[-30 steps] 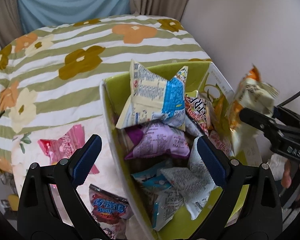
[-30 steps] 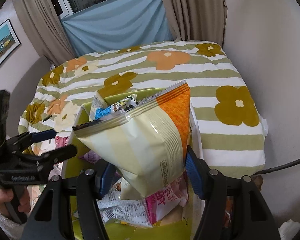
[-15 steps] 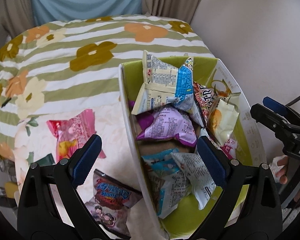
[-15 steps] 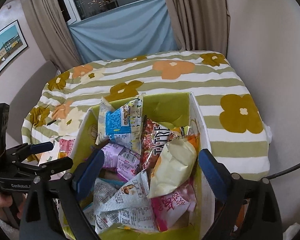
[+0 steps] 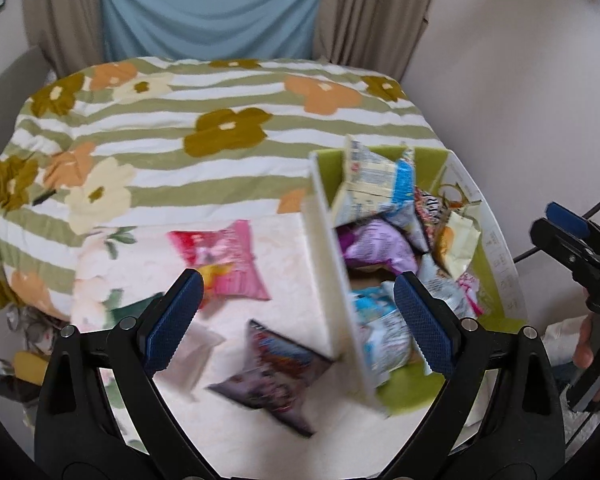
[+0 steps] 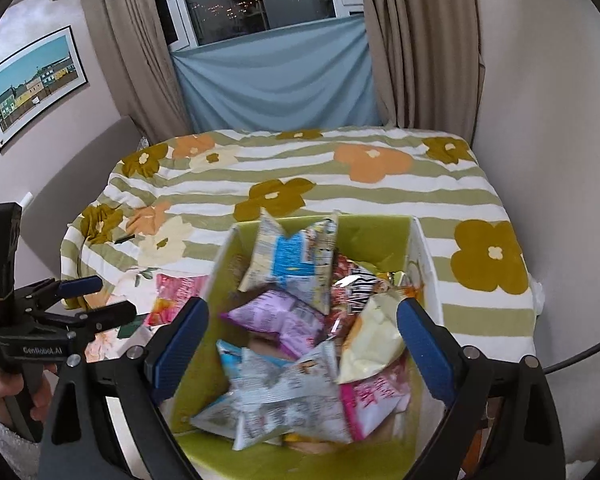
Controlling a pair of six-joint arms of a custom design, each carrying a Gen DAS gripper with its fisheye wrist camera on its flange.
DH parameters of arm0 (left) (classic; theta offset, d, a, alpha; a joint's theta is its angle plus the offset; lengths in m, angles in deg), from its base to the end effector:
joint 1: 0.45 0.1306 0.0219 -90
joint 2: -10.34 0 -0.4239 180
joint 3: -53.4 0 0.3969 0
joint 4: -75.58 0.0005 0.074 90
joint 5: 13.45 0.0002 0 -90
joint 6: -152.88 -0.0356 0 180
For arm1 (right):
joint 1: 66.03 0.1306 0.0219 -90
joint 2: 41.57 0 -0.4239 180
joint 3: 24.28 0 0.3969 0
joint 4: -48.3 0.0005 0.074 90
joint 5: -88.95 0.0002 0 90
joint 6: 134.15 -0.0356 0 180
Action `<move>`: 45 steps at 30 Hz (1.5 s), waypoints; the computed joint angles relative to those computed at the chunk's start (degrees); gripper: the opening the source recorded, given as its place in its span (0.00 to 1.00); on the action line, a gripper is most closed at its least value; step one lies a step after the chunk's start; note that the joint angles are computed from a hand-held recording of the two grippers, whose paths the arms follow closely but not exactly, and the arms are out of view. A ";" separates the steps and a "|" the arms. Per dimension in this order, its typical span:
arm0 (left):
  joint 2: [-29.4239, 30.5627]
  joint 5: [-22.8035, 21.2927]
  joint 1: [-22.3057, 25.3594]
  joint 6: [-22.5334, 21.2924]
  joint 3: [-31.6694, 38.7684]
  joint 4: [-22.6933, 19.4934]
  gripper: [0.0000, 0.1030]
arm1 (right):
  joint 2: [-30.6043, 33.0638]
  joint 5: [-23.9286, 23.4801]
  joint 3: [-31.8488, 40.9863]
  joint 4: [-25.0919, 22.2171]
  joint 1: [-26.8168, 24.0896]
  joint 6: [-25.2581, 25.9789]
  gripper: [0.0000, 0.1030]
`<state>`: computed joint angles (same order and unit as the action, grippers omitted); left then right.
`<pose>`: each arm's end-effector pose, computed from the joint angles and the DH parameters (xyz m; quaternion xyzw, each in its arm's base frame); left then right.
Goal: Organize snacks
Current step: 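Withdraw both grippers from the box toward the remaining snacks, then grasp the white square pastry with the left gripper while the right grasps the Sponge Crunch bag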
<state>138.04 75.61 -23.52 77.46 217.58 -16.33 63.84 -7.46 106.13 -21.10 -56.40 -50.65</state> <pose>0.6093 -0.2594 0.6116 0.0682 0.9524 -0.0885 0.2837 0.5636 0.0992 0.6303 -0.0468 0.9195 0.1053 0.3759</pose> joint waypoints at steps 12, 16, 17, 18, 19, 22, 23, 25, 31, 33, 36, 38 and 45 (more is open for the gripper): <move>-15.16 7.59 10.32 -11.53 -25.45 7.83 0.93 | -2.92 12.56 -2.95 0.32 13.26 -18.06 0.91; -17.38 10.77 14.13 -16.39 -30.77 8.39 0.93 | -1.61 17.66 -3.10 -1.22 18.32 -25.85 0.91; -17.71 11.53 14.91 -17.45 -31.83 8.51 0.93 | -1.30 18.50 -3.09 -1.61 19.11 -27.18 0.91; -18.06 12.27 15.66 -18.56 -32.96 8.69 0.93 | -0.72 19.57 -2.98 -2.28 20.13 -29.22 0.91; -18.28 12.92 16.36 -19.68 -33.95 8.83 0.93 | -0.14 20.37 -2.78 -3.14 20.92 -31.15 0.91; -18.11 14.15 17.58 -22.48 -35.79 8.71 0.93 | 1.14 22.29 -3.27 -4.77 22.96 -36.90 0.91; -18.04 14.38 17.69 -23.01 -36.33 8.75 0.93 | 1.65 22.53 -3.59 -5.05 23.47 -38.87 0.91; -17.78 15.20 17.97 -24.33 -37.60 8.81 0.93 | 2.59 22.38 -3.57 -5.81 24.03 -41.47 0.91; -16.59 16.03 17.31 -25.92 -40.71 9.52 0.93 | 5.43 22.66 -4.47 -7.08 24.82 -47.60 0.91; -15.96 16.00 16.81 -26.12 -41.57 9.97 0.93 | 6.40 23.18 -4.56 -7.26 24.90 -49.39 0.91; -15.37 15.69 16.13 -26.41 -42.71 10.85 0.93 | 7.18 23.57 -5.59 -6.95 24.75 -51.57 0.91; -14.93 15.53 15.58 -26.77 -43.66 11.84 0.93 | 7.44 23.50 -6.61 -6.71 24.45 -53.06 0.91; -12.52 14.77 14.06 -27.94 -44.93 14.10 0.92 | 7.15 22.49 -10.31 -2.93 23.41 -55.90 0.91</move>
<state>125.52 90.38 -9.46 49.52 172.65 -2.23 70.99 15.03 95.82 -24.03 -32.99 -106.55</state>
